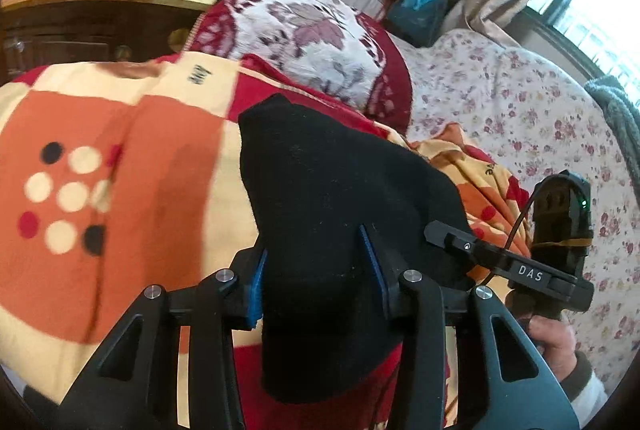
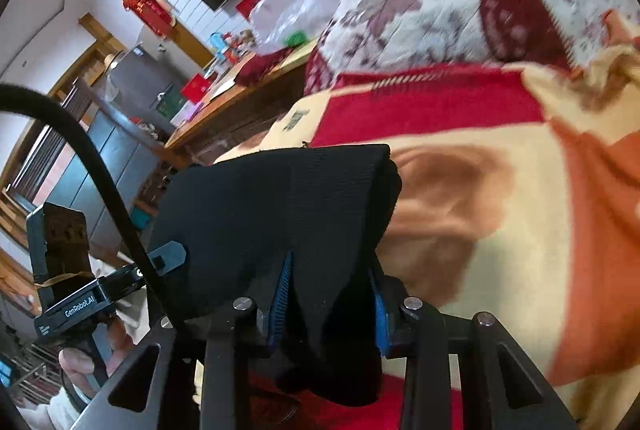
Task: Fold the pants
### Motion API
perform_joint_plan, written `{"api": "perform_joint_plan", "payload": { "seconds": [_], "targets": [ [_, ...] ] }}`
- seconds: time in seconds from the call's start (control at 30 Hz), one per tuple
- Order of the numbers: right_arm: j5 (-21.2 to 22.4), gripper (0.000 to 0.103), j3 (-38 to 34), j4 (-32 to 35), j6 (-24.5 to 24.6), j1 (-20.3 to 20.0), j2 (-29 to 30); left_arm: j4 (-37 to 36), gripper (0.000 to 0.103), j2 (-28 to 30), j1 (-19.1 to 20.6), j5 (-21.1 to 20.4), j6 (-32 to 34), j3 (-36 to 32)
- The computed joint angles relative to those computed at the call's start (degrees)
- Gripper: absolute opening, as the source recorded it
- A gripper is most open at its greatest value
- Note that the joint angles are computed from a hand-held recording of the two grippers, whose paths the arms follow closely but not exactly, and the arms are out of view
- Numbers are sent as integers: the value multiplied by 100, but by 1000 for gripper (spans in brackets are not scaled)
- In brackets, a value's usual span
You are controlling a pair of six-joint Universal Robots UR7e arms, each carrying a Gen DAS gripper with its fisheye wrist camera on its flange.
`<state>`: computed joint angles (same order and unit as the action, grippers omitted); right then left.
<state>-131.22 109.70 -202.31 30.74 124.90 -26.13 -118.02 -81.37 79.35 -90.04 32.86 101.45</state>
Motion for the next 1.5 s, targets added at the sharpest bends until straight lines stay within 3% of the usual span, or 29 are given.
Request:
{"api": "perform_joint_plan", "payload": {
  "seconds": [0.17,0.33,0.43,0.5,0.6,0.83,1.27,1.5],
  "targets": [
    [-428,33,344,149,153,-93,-230,-515,41,227,-235,221,-86,387],
    [-396,34,591,-110,190,-534,-204,-1328,41,423,-319,629,-18,829],
    [-277,49,656,-189,135,-770,-156,-1620,48,430,-322,709,53,968],
    [-407,67,685,-58,280,-777,-205,-1607,50,444,-342,822,5,956],
    [-648,67,694,269,461,-573,-305,-1497,52,389,-409,986,-25,934],
    [-1707,67,436,1447,1126,261,-366,-1994,52,-173,-650,1283,104,1397],
    [-2235,67,-109,2881,2075,892,-227,-2276,52,-1078,-982,1320,57,1974],
    [-2266,67,-75,2876,2246,1009,-263,-2234,52,-1398,-1097,1332,47,2142]
  ]
}}
